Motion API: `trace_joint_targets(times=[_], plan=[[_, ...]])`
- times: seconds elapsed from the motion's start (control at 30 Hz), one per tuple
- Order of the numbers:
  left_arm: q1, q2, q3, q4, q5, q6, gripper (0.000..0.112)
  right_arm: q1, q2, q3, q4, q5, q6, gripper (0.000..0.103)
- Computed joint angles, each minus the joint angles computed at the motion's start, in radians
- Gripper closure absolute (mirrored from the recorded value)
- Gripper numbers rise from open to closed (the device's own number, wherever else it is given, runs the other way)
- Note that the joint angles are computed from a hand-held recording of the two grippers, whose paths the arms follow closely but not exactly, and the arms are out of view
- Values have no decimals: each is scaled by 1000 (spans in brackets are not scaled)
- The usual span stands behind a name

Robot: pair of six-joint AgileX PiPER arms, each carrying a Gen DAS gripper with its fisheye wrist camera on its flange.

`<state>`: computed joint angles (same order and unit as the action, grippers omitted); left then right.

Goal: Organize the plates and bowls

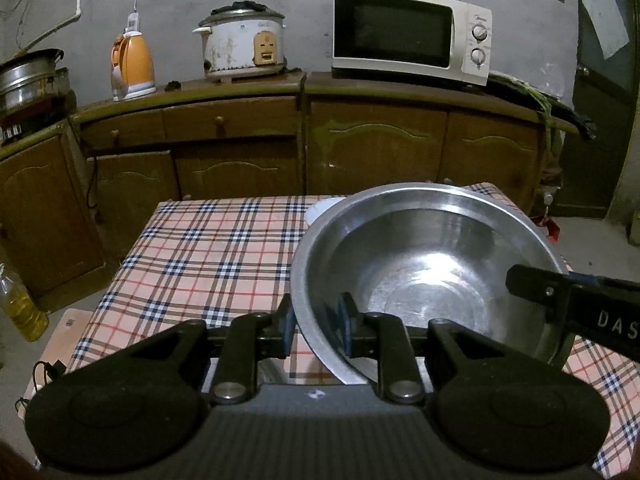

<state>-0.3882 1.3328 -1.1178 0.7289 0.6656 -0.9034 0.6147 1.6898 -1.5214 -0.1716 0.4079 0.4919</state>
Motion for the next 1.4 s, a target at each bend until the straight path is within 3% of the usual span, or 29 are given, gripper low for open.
trace_joint_targets(times=[0.97, 1.4], plan=[[-156, -12, 86, 74, 10, -151, 89, -43, -185, 299, -138, -108, 162, 77], [-187, 14, 90, 55, 7, -158, 89, -87, -227, 379, -61, -130, 94, 77]])
